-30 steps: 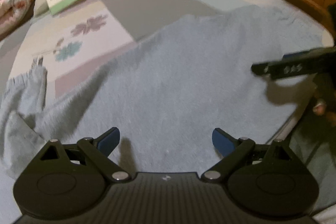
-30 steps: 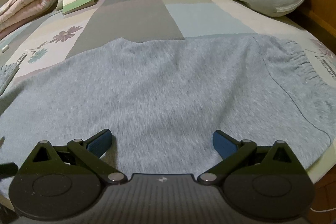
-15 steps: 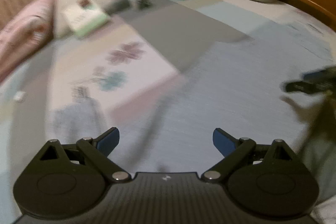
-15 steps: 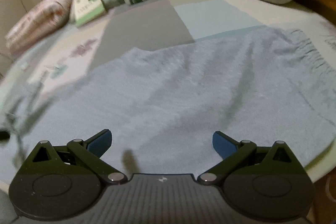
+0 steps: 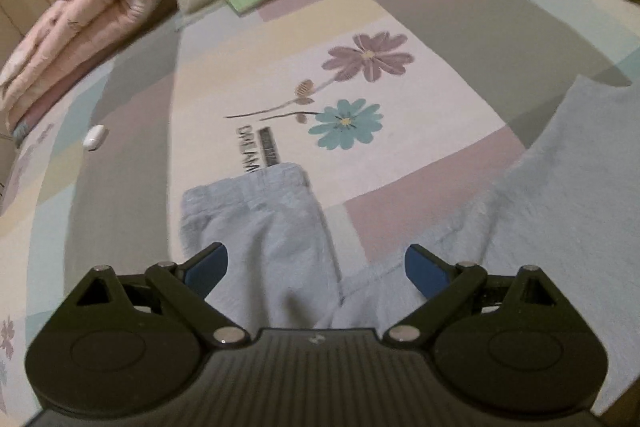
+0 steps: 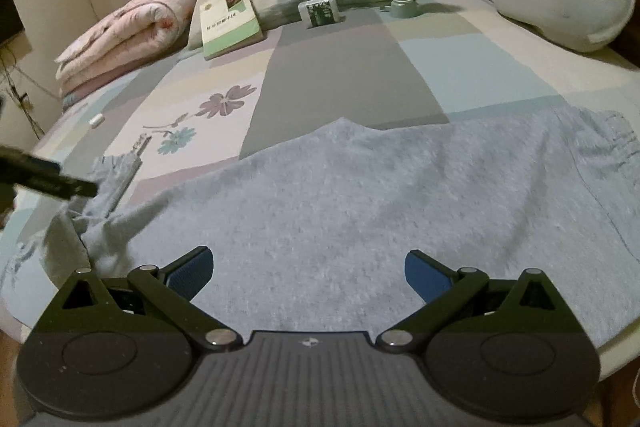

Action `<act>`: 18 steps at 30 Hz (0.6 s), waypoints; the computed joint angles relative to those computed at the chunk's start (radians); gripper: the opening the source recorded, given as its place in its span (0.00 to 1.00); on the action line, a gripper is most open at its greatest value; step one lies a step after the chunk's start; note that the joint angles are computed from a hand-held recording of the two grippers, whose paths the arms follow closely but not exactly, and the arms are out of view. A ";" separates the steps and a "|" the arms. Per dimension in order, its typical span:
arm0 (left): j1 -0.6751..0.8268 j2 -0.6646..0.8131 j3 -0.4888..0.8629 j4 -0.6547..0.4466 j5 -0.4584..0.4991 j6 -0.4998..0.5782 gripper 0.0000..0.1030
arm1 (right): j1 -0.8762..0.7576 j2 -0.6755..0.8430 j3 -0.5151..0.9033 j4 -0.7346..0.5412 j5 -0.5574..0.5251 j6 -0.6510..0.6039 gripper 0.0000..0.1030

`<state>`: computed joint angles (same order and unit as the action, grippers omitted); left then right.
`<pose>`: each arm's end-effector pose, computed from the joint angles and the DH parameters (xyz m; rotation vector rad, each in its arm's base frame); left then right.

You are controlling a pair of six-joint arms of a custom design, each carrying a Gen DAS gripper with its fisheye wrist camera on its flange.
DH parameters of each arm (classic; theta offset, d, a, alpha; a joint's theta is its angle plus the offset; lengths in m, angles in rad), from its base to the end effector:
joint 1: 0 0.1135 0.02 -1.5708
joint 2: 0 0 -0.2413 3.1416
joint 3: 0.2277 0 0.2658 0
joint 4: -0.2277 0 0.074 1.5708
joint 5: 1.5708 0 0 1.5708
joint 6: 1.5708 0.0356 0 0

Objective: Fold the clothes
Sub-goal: 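Move the left tool to the grey pant cuff and close on it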

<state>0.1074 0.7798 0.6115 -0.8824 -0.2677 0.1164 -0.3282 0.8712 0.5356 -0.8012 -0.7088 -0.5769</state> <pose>0.1656 0.0273 0.2049 -0.0821 2.6232 0.4289 0.1697 -0.0333 0.1778 -0.4910 2.3530 0.5663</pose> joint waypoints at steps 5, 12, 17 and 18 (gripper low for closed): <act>-0.025 0.236 0.019 0.142 -0.048 -0.060 0.84 | 0.002 0.049 0.003 0.045 0.017 0.013 1.00; -0.029 0.366 0.019 0.214 -0.190 -0.058 0.86 | 0.006 0.097 0.004 0.096 0.021 0.036 1.00; -0.083 0.499 0.063 0.249 -0.400 -0.036 0.86 | 0.023 0.106 -0.007 0.118 0.034 0.046 1.00; -0.085 0.517 0.072 0.246 -0.421 -0.035 0.86 | 0.022 0.107 -0.007 0.118 0.038 0.043 1.00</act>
